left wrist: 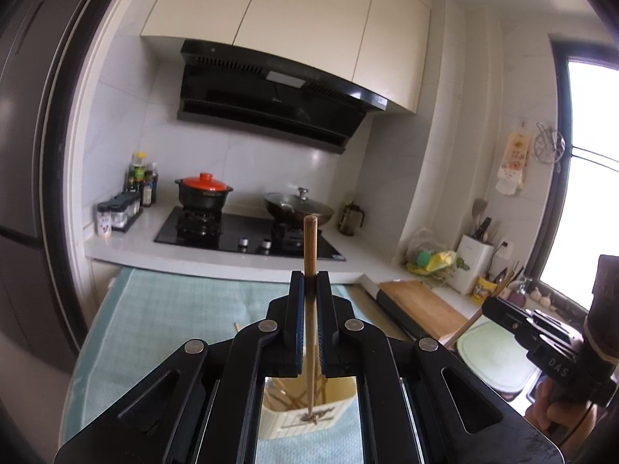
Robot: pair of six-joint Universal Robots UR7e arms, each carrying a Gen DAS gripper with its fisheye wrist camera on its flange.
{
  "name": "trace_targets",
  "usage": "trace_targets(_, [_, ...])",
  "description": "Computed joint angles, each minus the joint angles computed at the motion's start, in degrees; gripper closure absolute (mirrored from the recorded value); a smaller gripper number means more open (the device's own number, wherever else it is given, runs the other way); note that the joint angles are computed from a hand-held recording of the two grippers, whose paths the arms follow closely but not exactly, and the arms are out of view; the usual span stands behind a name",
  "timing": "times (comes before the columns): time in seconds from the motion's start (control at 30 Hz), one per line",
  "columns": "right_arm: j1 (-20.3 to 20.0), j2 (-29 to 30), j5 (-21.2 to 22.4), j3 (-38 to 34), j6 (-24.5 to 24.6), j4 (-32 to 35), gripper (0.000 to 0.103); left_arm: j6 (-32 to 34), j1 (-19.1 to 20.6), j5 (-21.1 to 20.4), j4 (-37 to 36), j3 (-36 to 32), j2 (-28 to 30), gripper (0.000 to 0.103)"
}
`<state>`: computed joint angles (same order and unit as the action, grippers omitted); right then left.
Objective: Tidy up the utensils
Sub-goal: 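Carry both chopsticks over the caddy and drop them in with both tools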
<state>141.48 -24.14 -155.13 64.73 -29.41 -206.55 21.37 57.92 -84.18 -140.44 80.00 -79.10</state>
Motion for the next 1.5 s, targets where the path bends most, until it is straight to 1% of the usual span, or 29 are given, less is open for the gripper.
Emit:
trace_targets(0.03, [-0.6, 0.5, 0.6, -1.3, -0.8, 0.1, 0.097, -0.1, 0.0, 0.2, -0.4, -0.7, 1.2, 0.099])
trace_targets(0.1, [-2.0, 0.8, 1.9, -2.5, -0.4, 1.4, 0.097, -0.1, 0.2, 0.6, -0.8, -1.7, 3.4, 0.099])
trace_targets(0.17, [-3.7, 0.5, 3.6, -2.3, 2.4, 3.6, 0.097, 0.4, 0.6, 1.4, -0.7, -2.3, 5.5, 0.100])
trace_targets(0.23, [-5.4, -0.7, 5.3, -0.7, 7.8, 8.2, 0.097, 1.2, 0.9, 2.9, 0.7, -3.1, 7.5, 0.100])
trace_targets(0.37, [-9.2, -3.3, 8.7, 2.3, 20.5, 21.4, 0.097, 0.3, 2.4, 4.5, 5.0, -4.8, 11.1, 0.100])
trace_targets(0.47, [-11.9, -3.9, 11.0, 2.4, 26.7, 29.3, 0.097, -0.4, 3.4, 5.7, 6.8, -5.8, 13.2, 0.100])
trace_targets(0.53, [-13.6, -3.8, 12.3, 1.9, 29.7, 33.4, 0.097, -1.1, 4.0, 6.3, 8.1, -6.9, 14.5, 0.100])
trace_targets(0.6, [-15.1, -3.6, 14.1, 1.0, 31.9, 37.4, 0.097, -1.5, 4.3, 7.0, 8.9, -7.8, 15.6, 0.100])
trace_targets(0.63, [-15.5, -3.1, 13.9, 0.2, 32.4, 38.5, 0.097, -1.6, 4.4, 7.3, 9.2, -8.1, 16.1, 0.100])
trace_targets(0.7, [-16.4, -2.5, 15.2, -0.8, 33.0, 40.5, 0.097, -1.4, 4.7, 7.8, 9.7, -8.8, 17.0, 0.099])
trace_targets(0.83, [-17.3, -1.9, 16.3, -1.4, 33.7, 39.5, 0.095, -1.4, 5.0, 8.3, 9.8, -9.6, 18.2, 0.099])
trace_targets(0.9, [-17.6, -1.2, 16.1, -2.4, 33.2, 38.5, 0.095, -1.5, 5.0, 8.5, 10.0, -10.2, 18.8, 0.098])
trace_targets(0.93, [-17.6, -0.9, 15.8, -3.0, 32.9, 38.1, 0.095, -1.6, 4.9, 9.0, 9.8, -10.2, 18.8, 0.096])
trace_targets(0.97, [-17.5, -0.8, 15.4, -3.1, 32.8, 37.5, 0.095, -1.7, 4.8, 9.4, 9.6, -10.2, 18.8, 0.084])
trace_targets(1.0, [-17.4, -0.8, 15.3, -3.2, 32.6, 36.8, 0.086, -1.7, 4.7, 9.9, 9.3, -10.2, 18.8, 0.063])
trace_targets(1.03, [-17.3, -0.9, 15.2, -3.2, 32.5, 35.9, 0.069, -1.7, 4.6, 10.5, 8.1, -9.7, 18.4, 0.052])
trace_targets(1.07, [-17.0, -1.1, 15.0, -2.7, 32.1, 34.6, 0.061, -1.5, 4.4, 11.0, 6.4, -8.8, 17.8, 0.037])
trace_targets(1.1, [-16.6, -1.2, 14.7, -2.3, 31.2, 32.9, 0.053, -1.2, 4.2, 11.2, 5.0, -7.9, 17.2, 0.029])
trace_targets(1.13, [-16.0, -1.2, 14.0, -2.1, 30.0, 31.5, 0.052, -1.0, 4.1, 11.2, 4.0, -7.2, 16.5, 0.025])
trace_targets(1.17, [-15.4, -1.2, 13.2, -1.9, 28.7, 30.5, 0.052, -0.8, 3.9, 11.5, 3.5, -6.5, 15.8, 0.020])
trace_targets(1.2, [-14.8, -1.2, 12.6, -2.0, 27.5, 29.8, 0.052, -0.6, 3.5, 12.0, 2.8, -5.6, 14.9, 0.017])
trace_targets(1.27, [-13.3, -1.6, 11.6, -1.3, 25.3, 27.2, 0.051, 0.7, 2.5, 13.7, -0.2, -2.7, 12.6, 0.008])
trace_targets(1.3, [-12.4, -1.7, 10.9, -0.9, 24.2, 25.6, 0.046, 1.6, 1.8, 15.0, -2.4, -0.7, 11.1, 0.003])
trace_targets(1.33, [-11.5, -1.9, 10.1, -0.3, 22.9, 23.7, 0.039, 2.5, 1.3, 16.1, -4.7, 1.2, 9.6, 0.002])
trace_targets(1.43, [-8.6, -2.0, 6.5, 1.5, 19.6, 17.5, 0.028, 5.2, -0.3, 18.8, -10.4, 7.6, 4.7, 0.001])
trace_targets(1.5, [-6.7, -1.8, 3.3, 2.4, 18.0, 14.6, 0.024, 6.0, -1.3, 21.1, -12.1, 11.4, 1.4, 0.000])
